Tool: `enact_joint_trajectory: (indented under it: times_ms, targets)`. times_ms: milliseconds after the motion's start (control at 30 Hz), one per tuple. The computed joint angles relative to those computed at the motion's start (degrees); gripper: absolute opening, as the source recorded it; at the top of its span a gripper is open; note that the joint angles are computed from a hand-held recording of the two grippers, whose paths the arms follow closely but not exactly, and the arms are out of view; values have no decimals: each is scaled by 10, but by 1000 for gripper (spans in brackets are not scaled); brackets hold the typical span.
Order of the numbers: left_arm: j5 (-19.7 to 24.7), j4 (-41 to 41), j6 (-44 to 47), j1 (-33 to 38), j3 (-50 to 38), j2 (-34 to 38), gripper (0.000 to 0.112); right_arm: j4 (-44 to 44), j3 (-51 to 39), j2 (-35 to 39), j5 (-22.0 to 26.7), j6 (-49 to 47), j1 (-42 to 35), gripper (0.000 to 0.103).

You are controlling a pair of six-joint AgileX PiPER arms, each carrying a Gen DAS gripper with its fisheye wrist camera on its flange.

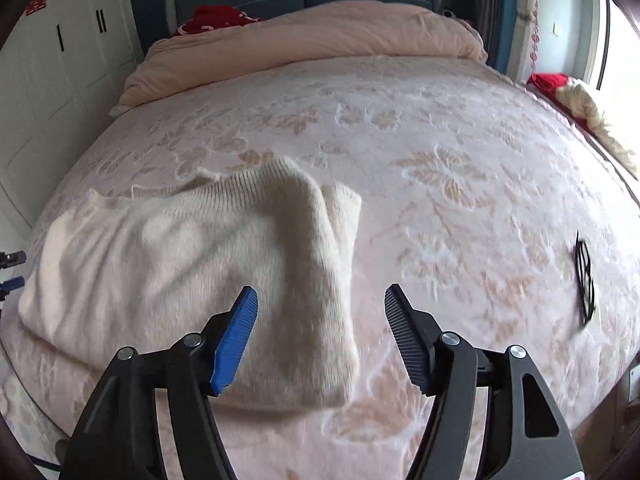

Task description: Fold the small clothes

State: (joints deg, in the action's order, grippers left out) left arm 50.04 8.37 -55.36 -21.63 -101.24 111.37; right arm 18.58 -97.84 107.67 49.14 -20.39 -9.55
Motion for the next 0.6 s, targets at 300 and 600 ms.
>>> enact_joint_trajectory:
  times_ms: [300, 600]
  targets:
    - [-64, -58, -40, 8, 110, -40, 13, 165, 17, 20, 43, -45, -70, 11]
    - [-10, -31, -71, -4, 78, -52, 20, -7, 65, -34, -51, 41, -10, 24]
